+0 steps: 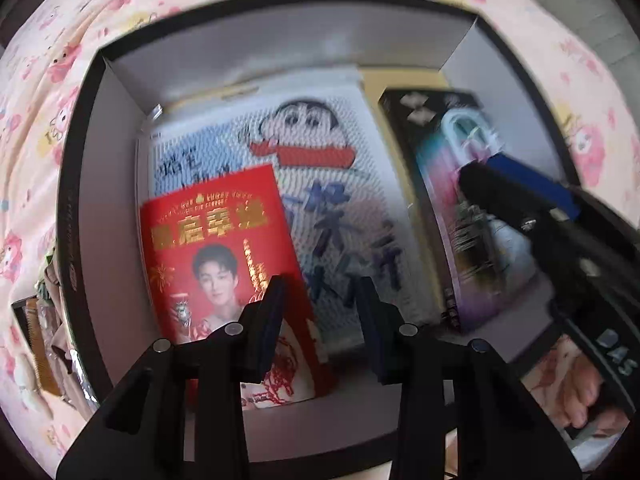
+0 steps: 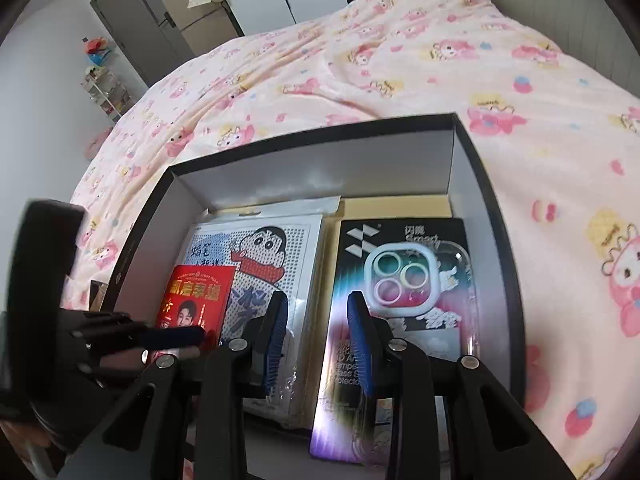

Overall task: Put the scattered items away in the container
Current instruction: 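Lower the red envelope onto the bead-art kit and open the left gripper, then withdraw the left gripper from the box toward the scattered items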

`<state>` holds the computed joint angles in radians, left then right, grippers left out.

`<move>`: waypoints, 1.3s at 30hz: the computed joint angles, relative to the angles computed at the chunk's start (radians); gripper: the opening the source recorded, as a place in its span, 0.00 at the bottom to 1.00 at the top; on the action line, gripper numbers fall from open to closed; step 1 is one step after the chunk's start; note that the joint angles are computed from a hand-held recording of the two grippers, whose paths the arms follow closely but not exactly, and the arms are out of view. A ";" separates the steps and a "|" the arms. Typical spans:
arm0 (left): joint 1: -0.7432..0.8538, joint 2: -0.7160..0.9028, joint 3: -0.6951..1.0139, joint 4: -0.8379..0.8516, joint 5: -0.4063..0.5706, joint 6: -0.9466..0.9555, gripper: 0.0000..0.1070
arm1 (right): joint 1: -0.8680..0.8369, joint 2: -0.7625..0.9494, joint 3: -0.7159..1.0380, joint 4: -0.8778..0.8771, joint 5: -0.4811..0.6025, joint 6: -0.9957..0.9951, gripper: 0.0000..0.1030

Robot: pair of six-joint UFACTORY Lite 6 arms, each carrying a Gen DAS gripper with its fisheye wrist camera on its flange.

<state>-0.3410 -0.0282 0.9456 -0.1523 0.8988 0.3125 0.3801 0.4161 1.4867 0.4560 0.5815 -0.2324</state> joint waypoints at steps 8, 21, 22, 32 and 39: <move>0.064 -0.003 0.034 0.035 0.004 -0.035 0.35 | 0.004 0.001 0.003 0.007 0.014 -0.009 0.26; 0.097 0.447 0.491 0.012 0.017 -0.090 0.35 | -0.007 0.244 0.378 -0.004 0.197 0.031 0.26; 0.091 0.426 0.469 0.027 0.020 -0.093 0.35 | -0.013 0.235 0.348 0.015 0.195 0.014 0.26; 0.135 0.285 0.360 -0.112 0.047 0.031 0.35 | 0.020 0.142 0.201 0.060 0.166 -0.060 0.26; 0.111 -0.212 0.053 -0.148 -0.086 -0.036 0.36 | 0.038 -0.039 0.074 -0.025 0.091 0.020 0.29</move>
<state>-0.2296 -0.2399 0.9983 -0.3000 0.8126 0.2761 0.4182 0.3766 1.5611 0.4312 0.6729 -0.2125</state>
